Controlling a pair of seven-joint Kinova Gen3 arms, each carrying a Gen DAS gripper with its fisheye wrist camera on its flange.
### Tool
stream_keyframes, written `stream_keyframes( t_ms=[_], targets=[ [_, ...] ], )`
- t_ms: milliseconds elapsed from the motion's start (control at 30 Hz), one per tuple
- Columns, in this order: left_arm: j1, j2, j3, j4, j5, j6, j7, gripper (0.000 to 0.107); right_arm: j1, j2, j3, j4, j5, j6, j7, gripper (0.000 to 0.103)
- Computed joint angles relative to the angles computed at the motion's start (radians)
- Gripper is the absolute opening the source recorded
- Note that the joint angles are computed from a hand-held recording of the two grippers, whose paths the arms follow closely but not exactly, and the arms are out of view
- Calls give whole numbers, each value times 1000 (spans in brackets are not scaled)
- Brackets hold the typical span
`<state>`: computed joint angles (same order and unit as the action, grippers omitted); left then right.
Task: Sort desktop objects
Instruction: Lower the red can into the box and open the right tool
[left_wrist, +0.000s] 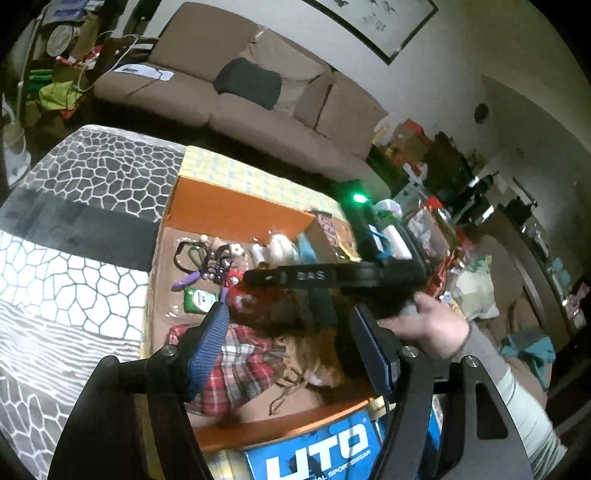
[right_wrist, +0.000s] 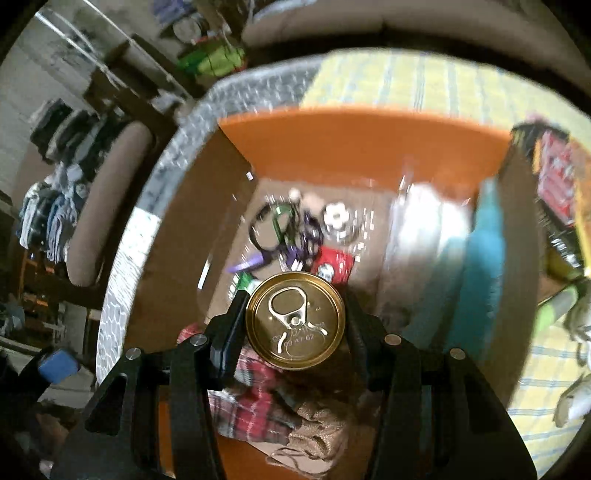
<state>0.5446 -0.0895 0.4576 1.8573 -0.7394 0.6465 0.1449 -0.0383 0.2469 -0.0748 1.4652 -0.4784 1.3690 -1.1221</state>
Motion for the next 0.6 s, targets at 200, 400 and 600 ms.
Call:
stream_keyframes(
  t_ms=[200,400,600],
  targets=[
    [0,4,-7,-1,22,-1,-8,70,-59,28,5,-51,107,-21,-57,48],
    [18,29,-22,-19,53,9,-47,70,-51,-30,-6,-14,100,-150,-49,50],
    [72,87,-43,-76,58,83,-104,74,-32,-117,8,28,71,-176,30,50]
  ],
)
